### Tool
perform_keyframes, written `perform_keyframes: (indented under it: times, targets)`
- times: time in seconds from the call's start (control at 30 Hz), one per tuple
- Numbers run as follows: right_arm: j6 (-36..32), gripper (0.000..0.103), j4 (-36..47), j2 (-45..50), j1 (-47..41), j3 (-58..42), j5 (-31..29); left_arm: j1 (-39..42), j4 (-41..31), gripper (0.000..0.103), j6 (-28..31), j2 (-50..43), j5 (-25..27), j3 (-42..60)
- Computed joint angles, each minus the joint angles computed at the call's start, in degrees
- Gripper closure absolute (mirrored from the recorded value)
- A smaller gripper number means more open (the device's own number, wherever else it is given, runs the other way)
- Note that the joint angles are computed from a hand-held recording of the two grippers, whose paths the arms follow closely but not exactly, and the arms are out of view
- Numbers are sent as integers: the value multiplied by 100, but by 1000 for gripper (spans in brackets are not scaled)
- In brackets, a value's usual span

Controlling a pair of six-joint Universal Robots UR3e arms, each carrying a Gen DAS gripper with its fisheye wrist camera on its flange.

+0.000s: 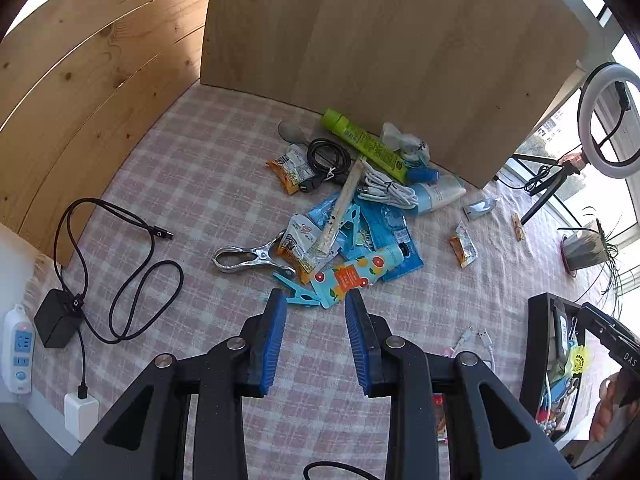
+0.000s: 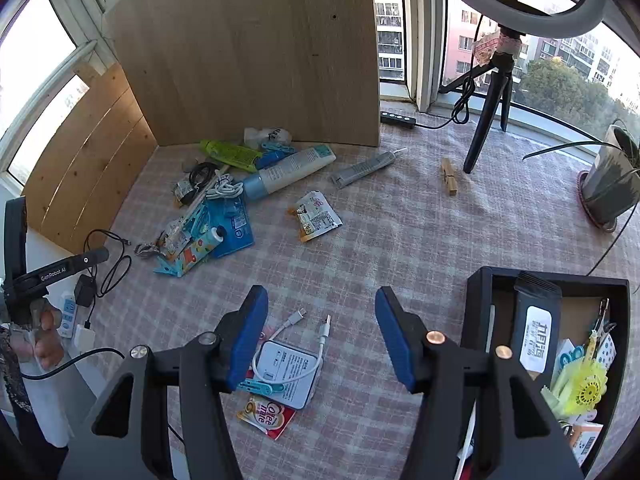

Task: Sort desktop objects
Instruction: 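Move both open tools back over the items on the tablecloth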

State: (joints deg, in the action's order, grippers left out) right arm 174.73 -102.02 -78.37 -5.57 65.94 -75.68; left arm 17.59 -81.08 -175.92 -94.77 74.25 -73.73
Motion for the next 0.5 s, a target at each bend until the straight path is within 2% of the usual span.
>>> perform_keyframes:
  times: [0.23,0.37,0.5]
  targets:
    - [-27,48,132,839,118,-583,-114,-517,226,74,38,-592,175,161]
    - [-189,48,440,1488,169,-1223,-169,-1003,355,74,244,-970,495,345]
    - [-390,46,1028,2495,303,-2491,-265,-1340,347,64,528,-1480,652,717]
